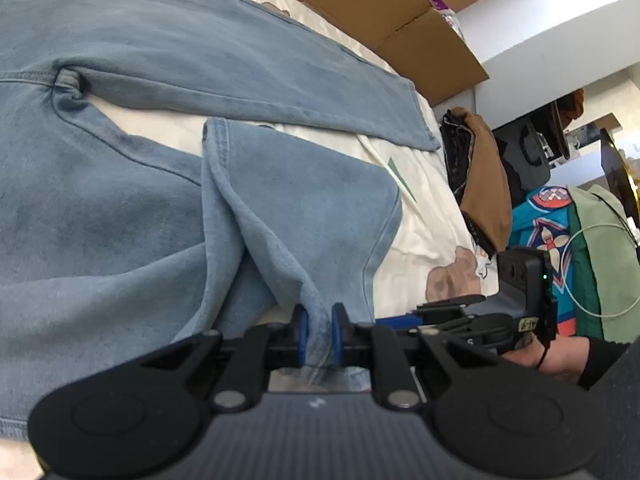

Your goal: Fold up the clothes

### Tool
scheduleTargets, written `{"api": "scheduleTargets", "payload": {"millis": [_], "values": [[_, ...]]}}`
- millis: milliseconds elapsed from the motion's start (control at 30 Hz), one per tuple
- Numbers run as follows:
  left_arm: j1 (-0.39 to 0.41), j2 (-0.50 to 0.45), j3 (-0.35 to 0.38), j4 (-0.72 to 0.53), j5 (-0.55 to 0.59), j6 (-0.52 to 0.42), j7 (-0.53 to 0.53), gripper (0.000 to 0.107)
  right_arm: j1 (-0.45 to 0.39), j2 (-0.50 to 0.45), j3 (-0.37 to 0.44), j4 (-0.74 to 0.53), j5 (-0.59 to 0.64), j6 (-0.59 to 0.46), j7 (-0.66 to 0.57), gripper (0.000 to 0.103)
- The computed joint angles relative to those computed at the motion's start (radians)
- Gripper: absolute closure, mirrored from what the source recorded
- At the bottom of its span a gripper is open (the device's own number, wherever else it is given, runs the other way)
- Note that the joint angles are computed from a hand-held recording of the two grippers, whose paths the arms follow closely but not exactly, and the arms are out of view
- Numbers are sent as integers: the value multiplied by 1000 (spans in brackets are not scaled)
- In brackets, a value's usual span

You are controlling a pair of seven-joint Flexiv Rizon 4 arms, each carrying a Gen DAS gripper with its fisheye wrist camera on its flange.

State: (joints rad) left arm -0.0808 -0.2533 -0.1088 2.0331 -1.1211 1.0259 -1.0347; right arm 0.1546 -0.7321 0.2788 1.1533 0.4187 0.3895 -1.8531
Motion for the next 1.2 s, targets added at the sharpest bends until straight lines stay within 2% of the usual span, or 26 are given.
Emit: {"api": "scheduleTargets", "payload": {"millis": [67,133,433,500,700,800,933,967,1000,1200], "values": [[0,-2,0,-2,0,-2,-2,94,3,2,3,7,4,10,-2,85],[1,-4,-1,-5,0,-6,-2,94,1,6,6,6,5,4,-13,89],[6,-17,-11,-37,-13,-92,27,93,0,32,-34,-55,-62,-17,-44,92],[5,-22,-13,-47,-7,-114,32,89,0,29,-47,-81,-89,-17,-48,92],[-3,-1,2,-34,30,-96,15,85,-5,-11,-87,-184,-183,-57,-79,94],[-2,27,29,-8,93,-73,-37,76,-4,-33,-103,-226,-228,-67,-103,94],[12,67,60,30,165,-51,-116,71,3,-79,-121,-315,-281,-96,-128,96],[16,77,67,39,182,-44,-136,67,6,-96,-125,-346,-293,-107,-132,97],[20,88,74,52,196,-36,-152,63,9,-114,-129,-379,-305,-119,-137,97],[47,138,121,103,341,14,-300,58,33,-272,-156,-666,-371,-249,-183,101]]}}
